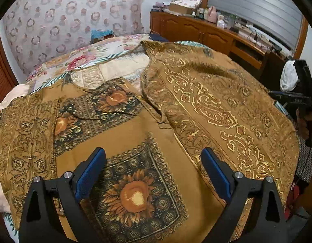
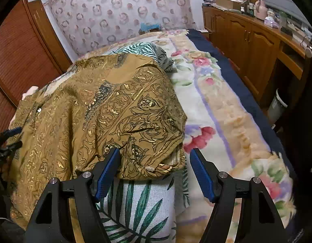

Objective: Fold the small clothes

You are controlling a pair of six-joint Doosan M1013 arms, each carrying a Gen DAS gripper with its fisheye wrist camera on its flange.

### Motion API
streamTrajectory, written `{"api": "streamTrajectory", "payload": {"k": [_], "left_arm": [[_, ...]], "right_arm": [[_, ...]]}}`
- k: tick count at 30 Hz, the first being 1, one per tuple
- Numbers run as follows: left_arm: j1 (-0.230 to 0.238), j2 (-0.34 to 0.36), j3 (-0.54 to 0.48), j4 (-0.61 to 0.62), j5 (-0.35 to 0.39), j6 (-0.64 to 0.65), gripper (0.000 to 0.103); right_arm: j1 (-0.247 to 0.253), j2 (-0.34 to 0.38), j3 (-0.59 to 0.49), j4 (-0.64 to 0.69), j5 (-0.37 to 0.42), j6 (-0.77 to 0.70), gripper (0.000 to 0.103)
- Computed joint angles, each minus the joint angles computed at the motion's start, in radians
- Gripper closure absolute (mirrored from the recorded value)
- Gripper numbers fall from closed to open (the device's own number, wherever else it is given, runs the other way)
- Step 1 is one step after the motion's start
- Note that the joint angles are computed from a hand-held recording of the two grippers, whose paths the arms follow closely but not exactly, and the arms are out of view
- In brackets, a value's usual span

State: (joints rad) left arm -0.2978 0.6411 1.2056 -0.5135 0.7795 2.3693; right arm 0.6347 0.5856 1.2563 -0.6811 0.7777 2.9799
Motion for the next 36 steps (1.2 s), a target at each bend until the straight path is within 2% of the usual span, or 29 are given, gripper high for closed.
{"api": "streamTrajectory", "payload": {"k": [4,7,9,15,20,24,27,29,34,36], "left_arm": [[-0.011,0.01,-0.005,0.054,0.011,-0.036,0.006],[-0.012,0.006,0.007,0.049,-0.005,-0.018,0.004],[-0.013,0.007,0.006,0.051,0.0,-0.016,0.002],[-0.016,0.007,0.005,0.058,0.0,-0.019,0.0],[-0.017,0.01,0.001,0.062,-0.001,-0.027,0.0],[-0.018,0.011,0.0,0.067,-0.006,-0.033,0.0],[-0.02,0.0,0.018,0.075,-0.059,-0.046,0.0],[-0.014,-0.016,0.041,0.008,-0.108,0.005,0.0],[0.0,-0.048,0.079,-0.166,-0.162,0.131,0.0],[0.006,-0.063,0.097,-0.239,-0.179,0.193,0.0]], "right_arm": [[-0.014,-0.023,0.035,0.017,-0.056,0.0,0.044],[-0.016,-0.006,0.021,0.016,-0.061,-0.012,0.054],[-0.008,0.0,0.006,-0.005,-0.024,-0.03,0.067],[0.016,0.018,-0.035,-0.092,0.067,-0.041,0.091],[0.036,0.044,-0.097,-0.207,0.116,-0.064,0.093],[0.051,0.079,-0.173,-0.287,0.096,-0.119,0.093],[0.061,0.121,-0.252,-0.294,0.076,-0.214,0.093],[0.067,0.154,-0.306,-0.268,0.061,-0.289,0.093],[0.077,0.21,-0.387,-0.14,0.01,-0.478,0.093],[0.078,0.214,-0.387,-0.109,0.011,-0.497,0.078]]}}
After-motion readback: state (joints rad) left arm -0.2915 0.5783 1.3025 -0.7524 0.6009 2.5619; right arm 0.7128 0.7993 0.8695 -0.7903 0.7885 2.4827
